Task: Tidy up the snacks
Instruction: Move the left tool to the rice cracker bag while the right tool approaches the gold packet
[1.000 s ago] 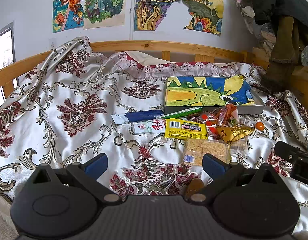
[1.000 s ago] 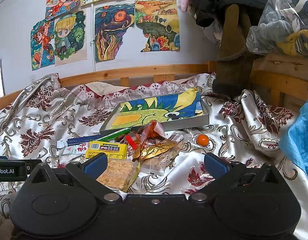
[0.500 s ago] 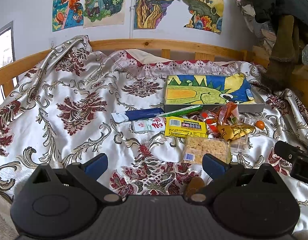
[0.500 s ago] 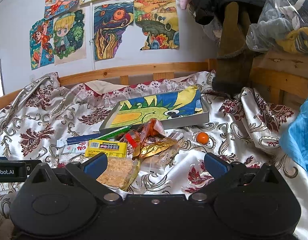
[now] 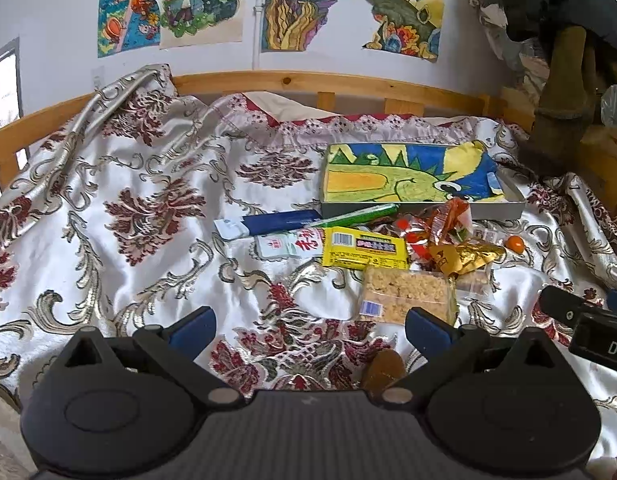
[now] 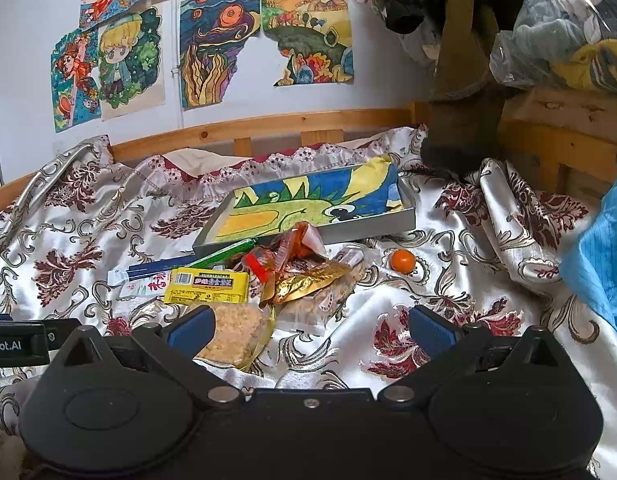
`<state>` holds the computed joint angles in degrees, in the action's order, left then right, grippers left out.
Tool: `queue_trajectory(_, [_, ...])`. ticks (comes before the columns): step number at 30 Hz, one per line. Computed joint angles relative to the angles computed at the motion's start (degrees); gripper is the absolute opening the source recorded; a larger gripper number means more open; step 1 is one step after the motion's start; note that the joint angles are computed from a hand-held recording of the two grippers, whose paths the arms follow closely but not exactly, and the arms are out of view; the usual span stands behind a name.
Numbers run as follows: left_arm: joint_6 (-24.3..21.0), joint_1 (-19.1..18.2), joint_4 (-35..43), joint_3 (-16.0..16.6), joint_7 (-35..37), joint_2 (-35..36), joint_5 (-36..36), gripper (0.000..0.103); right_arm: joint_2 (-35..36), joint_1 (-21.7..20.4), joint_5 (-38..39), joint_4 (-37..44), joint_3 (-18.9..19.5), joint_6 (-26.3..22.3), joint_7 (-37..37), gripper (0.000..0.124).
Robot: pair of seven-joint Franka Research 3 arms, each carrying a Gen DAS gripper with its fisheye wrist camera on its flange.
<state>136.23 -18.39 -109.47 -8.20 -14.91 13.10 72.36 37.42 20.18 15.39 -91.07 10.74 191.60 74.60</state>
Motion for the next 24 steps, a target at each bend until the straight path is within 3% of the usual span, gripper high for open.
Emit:
queue_trajectory(10, [2.60, 1.09, 2.27, 0.68, 5.09, 2.06, -4.17, 0.103, 0.96, 2.45, 1.38, 3.09, -3.50, -5.28, 1.41, 0.102])
queue_trajectory(16, [6.35, 1.90, 4.69, 2.02, 10.08, 4.41, -6.13, 0.102, 2.43, 3.65, 0.96, 6.73, -5.71, -10.40, 2.44, 0.102])
queue_trajectory(24, [9.41, 1.86, 8.89, 4.01, 15.84, 8.59, -7.96, 0.103, 5.83, 2.73, -0.86, 13.21, -5.45, -16.30, 1.52, 0.102])
